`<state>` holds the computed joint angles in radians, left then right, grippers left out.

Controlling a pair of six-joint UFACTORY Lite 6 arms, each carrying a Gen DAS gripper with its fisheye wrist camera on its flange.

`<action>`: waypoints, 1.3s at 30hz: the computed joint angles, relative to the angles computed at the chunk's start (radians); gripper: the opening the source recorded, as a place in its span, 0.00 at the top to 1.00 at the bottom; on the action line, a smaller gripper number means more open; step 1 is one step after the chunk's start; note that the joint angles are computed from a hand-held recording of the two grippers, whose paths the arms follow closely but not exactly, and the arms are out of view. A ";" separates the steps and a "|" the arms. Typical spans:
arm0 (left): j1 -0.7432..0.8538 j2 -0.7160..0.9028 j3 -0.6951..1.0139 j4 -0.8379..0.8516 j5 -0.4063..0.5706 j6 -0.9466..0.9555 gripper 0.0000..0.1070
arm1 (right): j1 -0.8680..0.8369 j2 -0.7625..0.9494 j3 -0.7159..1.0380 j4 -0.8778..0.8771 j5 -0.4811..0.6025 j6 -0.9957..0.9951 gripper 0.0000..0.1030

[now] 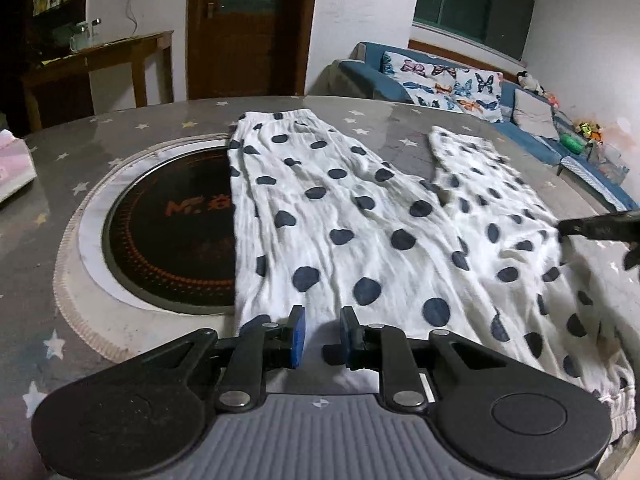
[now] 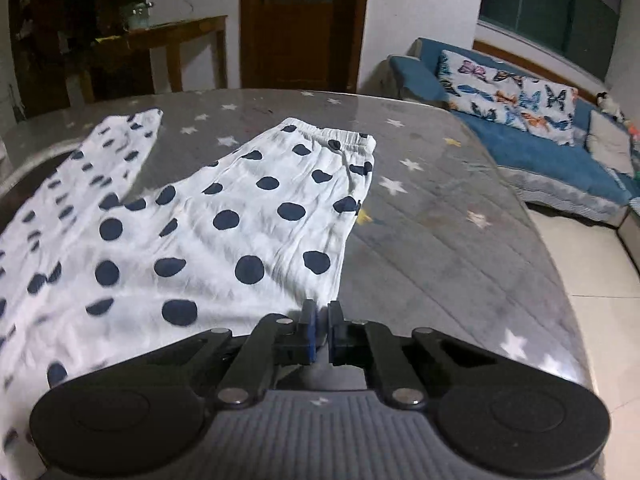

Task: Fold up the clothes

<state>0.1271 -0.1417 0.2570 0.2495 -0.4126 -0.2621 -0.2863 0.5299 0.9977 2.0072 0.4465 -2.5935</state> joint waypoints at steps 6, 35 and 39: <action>0.012 -0.050 -0.001 0.007 0.048 -0.015 0.80 | -0.047 -0.068 -0.063 0.003 0.037 -0.011 0.86; -0.020 -0.432 -0.215 0.204 0.157 -0.193 0.80 | -0.242 -0.598 -0.621 -0.520 0.262 0.037 0.79; -0.138 -0.401 -0.200 -0.027 0.149 -0.026 0.80 | -0.167 -0.600 -0.641 -0.492 0.276 0.031 0.77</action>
